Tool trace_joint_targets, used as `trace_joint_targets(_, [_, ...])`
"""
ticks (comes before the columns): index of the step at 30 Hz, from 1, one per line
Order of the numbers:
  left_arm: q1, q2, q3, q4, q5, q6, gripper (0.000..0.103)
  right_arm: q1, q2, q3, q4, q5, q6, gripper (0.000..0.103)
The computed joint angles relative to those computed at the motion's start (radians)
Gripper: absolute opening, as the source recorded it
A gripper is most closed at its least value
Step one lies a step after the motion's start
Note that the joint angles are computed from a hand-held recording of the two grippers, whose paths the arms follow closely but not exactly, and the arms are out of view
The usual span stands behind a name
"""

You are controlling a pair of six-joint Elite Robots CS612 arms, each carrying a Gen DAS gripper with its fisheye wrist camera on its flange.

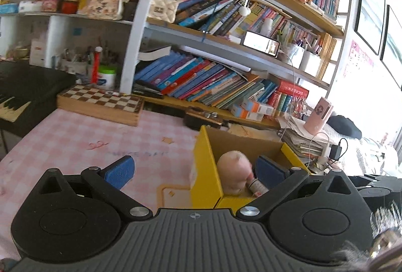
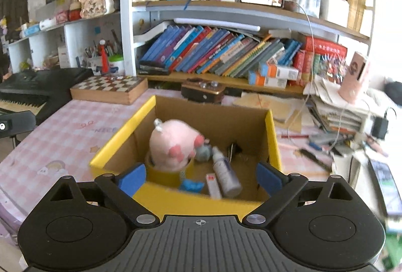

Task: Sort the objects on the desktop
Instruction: 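Withdraw both open tools up and away from the yellow box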

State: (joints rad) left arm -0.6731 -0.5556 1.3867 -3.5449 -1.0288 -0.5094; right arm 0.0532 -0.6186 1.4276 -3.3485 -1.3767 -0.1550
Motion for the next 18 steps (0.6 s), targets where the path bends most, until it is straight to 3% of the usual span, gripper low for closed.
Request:
trace_joint_targets(4, [-0.007, -0.032, 0.077, -0.038, 0.005, 0.022, 0.103, 0.020, -0.024, 0.066, -0.047, -0.032, 0.042, 0.100])
trace_joint_targets(9, [-0.015, -0.087, 0.160, 0.056, 0.022, -0.007, 0.103, 0.050, -0.047, 0.139, -0.106, -0.093, 0.085, 0.101])
trace_joint_targets(12, [-0.015, -0.106, 0.211, 0.043, 0.006, -0.036, 0.103, 0.065, -0.061, 0.179, -0.125, -0.111, 0.118, 0.101])
trace_joint_targets(18, [-0.030, -0.132, 0.292, 0.028, 0.006, -0.001, 0.103, 0.088, -0.084, 0.235, -0.122, -0.133, 0.190, 0.101])
